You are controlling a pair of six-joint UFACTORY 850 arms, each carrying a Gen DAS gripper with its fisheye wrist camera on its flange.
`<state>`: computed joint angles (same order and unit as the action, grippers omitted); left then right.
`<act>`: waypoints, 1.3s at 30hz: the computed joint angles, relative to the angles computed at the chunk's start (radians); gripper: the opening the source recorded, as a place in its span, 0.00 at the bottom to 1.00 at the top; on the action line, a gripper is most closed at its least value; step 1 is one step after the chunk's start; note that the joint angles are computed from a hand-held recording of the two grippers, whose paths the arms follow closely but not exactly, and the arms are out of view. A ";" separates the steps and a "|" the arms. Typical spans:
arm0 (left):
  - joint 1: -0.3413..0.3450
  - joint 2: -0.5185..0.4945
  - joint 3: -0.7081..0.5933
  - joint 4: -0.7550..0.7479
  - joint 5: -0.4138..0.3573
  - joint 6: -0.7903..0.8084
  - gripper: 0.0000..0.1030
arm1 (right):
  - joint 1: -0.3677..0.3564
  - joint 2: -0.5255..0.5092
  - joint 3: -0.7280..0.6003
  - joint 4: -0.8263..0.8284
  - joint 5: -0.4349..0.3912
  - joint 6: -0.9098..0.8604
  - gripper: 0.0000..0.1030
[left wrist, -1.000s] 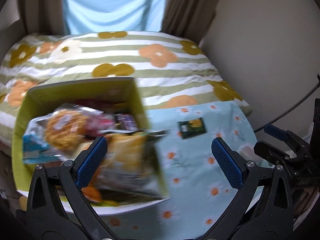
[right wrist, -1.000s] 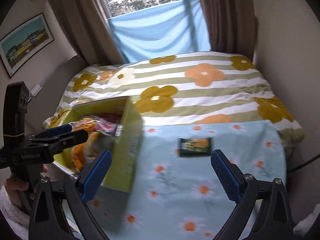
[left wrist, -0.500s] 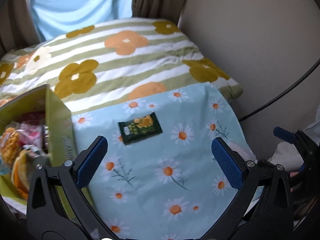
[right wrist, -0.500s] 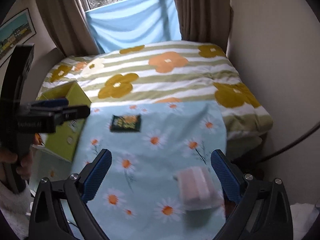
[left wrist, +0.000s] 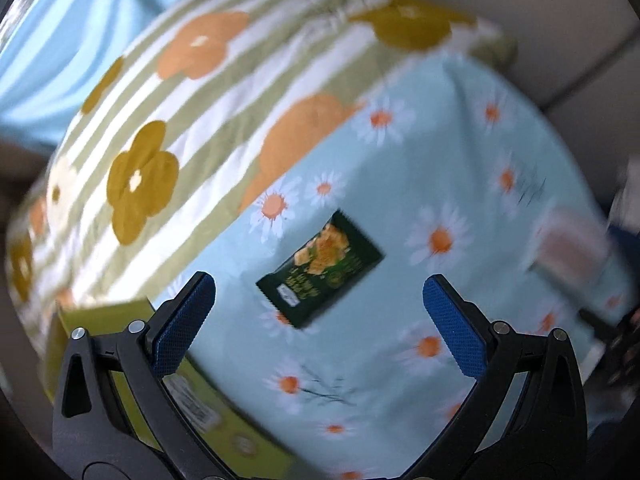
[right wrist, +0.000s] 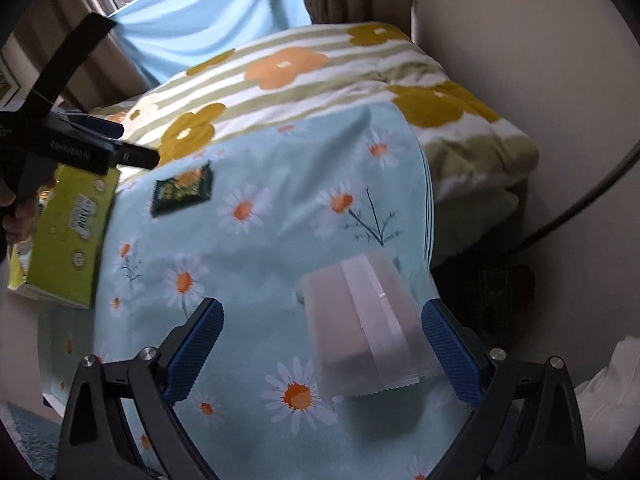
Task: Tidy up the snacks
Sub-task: 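Move both tools back toward the green cracker packet and white pastry, then grasp the green cracker packet with the left tool while the right tool grasps the white pastry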
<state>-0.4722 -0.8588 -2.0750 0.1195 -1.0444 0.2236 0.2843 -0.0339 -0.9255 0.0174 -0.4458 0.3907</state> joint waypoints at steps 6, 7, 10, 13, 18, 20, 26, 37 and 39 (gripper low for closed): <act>-0.004 -0.128 -0.130 0.065 -0.132 0.239 1.00 | -0.001 -0.025 0.001 0.020 0.013 0.027 0.96; -0.002 -0.139 -0.142 0.067 -0.139 0.257 1.00 | 0.003 -0.030 -0.001 0.024 0.009 0.029 0.96; 0.004 -0.168 -0.178 0.048 -0.152 0.298 1.00 | 0.010 -0.035 0.001 0.059 0.010 0.004 0.96; 0.008 -0.195 -0.211 0.019 -0.167 0.340 1.00 | 0.017 -0.038 0.005 0.055 0.015 0.027 0.96; 0.007 -0.221 -0.233 -0.005 -0.224 0.379 0.94 | 0.018 -0.039 0.002 0.045 0.017 0.058 0.96; 0.007 -0.221 -0.228 -0.029 -0.257 0.394 0.94 | 0.017 -0.039 0.002 0.040 0.020 0.064 0.96; 0.009 -0.168 -0.126 -0.094 -0.256 0.409 0.94 | 0.012 -0.028 0.009 0.043 0.027 0.067 0.96; 0.027 -0.266 -0.301 -0.074 -0.264 0.287 0.94 | -0.001 -0.020 0.023 0.114 0.035 -0.003 0.96; 0.026 -0.272 -0.295 -0.068 -0.268 0.286 0.94 | 0.001 -0.018 0.023 0.113 0.036 -0.003 0.96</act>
